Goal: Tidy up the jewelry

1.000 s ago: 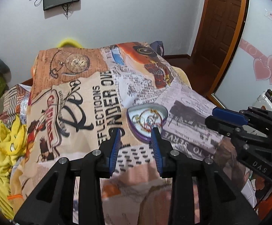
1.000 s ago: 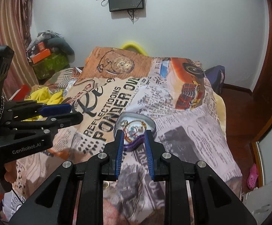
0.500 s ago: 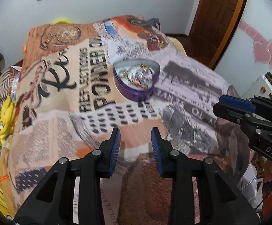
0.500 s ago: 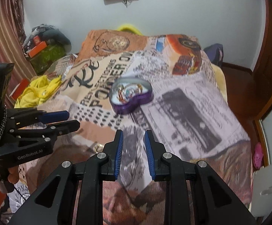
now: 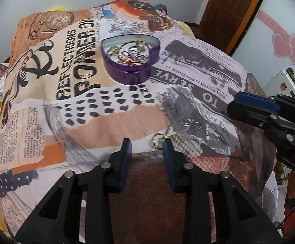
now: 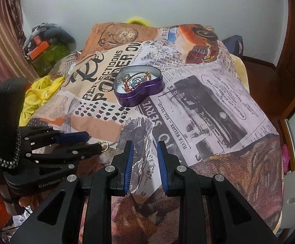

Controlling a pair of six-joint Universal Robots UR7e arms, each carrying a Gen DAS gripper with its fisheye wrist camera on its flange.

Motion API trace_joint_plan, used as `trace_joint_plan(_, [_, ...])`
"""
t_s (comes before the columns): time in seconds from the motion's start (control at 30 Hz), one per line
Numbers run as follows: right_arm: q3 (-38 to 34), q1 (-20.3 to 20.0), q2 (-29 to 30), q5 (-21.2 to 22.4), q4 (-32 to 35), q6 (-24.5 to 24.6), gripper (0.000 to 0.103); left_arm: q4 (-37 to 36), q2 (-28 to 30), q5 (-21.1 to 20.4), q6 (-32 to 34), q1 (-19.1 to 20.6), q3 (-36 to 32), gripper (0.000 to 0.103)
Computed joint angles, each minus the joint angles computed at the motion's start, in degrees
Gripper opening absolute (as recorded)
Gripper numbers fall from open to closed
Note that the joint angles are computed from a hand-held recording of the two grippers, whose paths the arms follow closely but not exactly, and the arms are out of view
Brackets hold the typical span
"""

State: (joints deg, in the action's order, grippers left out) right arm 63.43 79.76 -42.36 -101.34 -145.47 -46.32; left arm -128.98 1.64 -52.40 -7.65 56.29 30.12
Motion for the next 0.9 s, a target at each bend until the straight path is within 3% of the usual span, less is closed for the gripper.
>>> trace_joint_plan(0.1, [-0.02, -0.13, 0.06, 0.07, 0.40, 0.14, 0.021, -0.36, 0.63, 0.35, -0.02, 0.03, -0.68, 0.019])
trace_joint_plan(0.17, [-0.14, -0.18, 0.17, 0.08, 0.73, 0.19, 0.021, -0.49, 0.73, 0.19, -0.37, 0.12, -0.82, 0.008])
trace_joint_plan(0.27, [-0.21, -0.23, 0.28, 0.04, 0.83, 0.13, 0.021, -1.23, 0.50, -0.43, -0.72, 0.35, -0.56, 0.004])
trace_joint_plan(0.7, [-4.92, 0.75, 3.97, -1.88, 3.33, -0.50, 0.021, -9.71, -2.80, 2.75, 2.66, 0.64, 4.49, 0.004])
trace_joint_plan(0.9, [-9.52, 1.83, 7.81, -3.44, 5.11, -1.97, 0.021, -15.10, -4.84, 1.58, 4.09, 1.60, 6.62, 0.004])
